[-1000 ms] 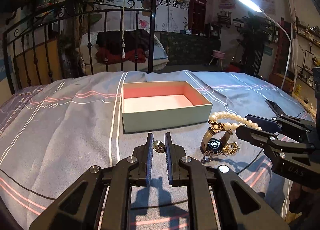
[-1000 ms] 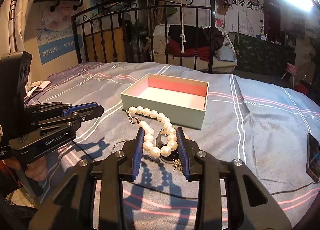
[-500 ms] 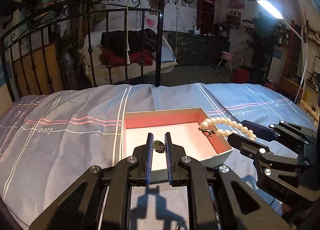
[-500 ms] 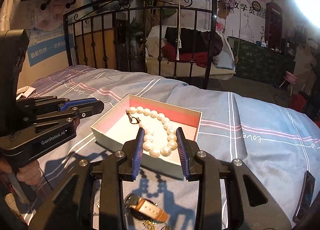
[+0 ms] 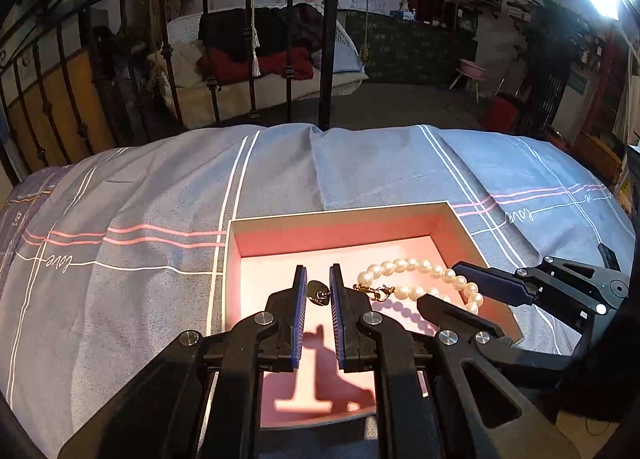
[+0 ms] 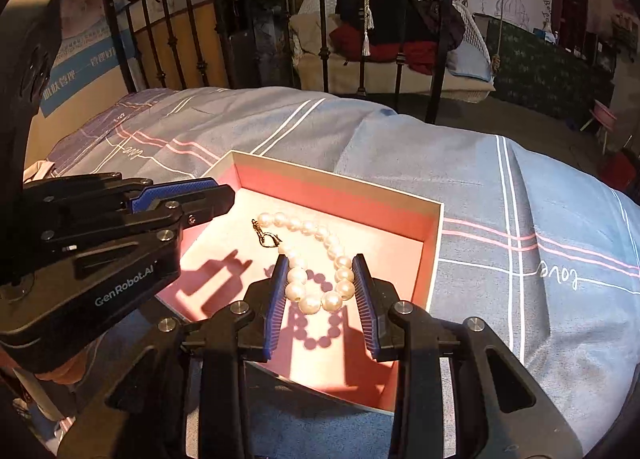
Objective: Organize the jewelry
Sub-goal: 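Carry charm and pearl bracelet into the box and open both tools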
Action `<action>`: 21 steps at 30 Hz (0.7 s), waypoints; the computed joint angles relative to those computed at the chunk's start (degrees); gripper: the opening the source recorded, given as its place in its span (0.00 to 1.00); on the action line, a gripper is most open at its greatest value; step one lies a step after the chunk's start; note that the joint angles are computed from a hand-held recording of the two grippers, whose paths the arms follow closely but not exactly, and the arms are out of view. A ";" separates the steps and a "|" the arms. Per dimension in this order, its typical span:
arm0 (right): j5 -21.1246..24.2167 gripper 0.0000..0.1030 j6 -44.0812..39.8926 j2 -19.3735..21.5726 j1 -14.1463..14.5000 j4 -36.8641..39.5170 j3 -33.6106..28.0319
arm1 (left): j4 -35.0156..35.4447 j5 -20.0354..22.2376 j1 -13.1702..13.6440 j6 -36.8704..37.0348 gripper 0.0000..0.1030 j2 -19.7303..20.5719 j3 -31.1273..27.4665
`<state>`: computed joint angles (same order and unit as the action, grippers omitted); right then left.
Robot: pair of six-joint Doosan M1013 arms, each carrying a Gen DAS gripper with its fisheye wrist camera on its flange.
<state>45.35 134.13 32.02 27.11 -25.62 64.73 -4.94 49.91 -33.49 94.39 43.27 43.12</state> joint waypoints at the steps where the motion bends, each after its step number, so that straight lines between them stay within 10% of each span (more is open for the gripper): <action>1: 0.44 0.32 -0.98 0.34 -0.02 0.79 -0.39 | 0.20 1.22 0.05 -0.39 0.11 0.73 -1.19; 21: 5.28 0.33 -10.22 2.91 -0.83 8.33 -3.43 | 3.64 14.42 -0.62 -1.84 0.11 7.96 -12.37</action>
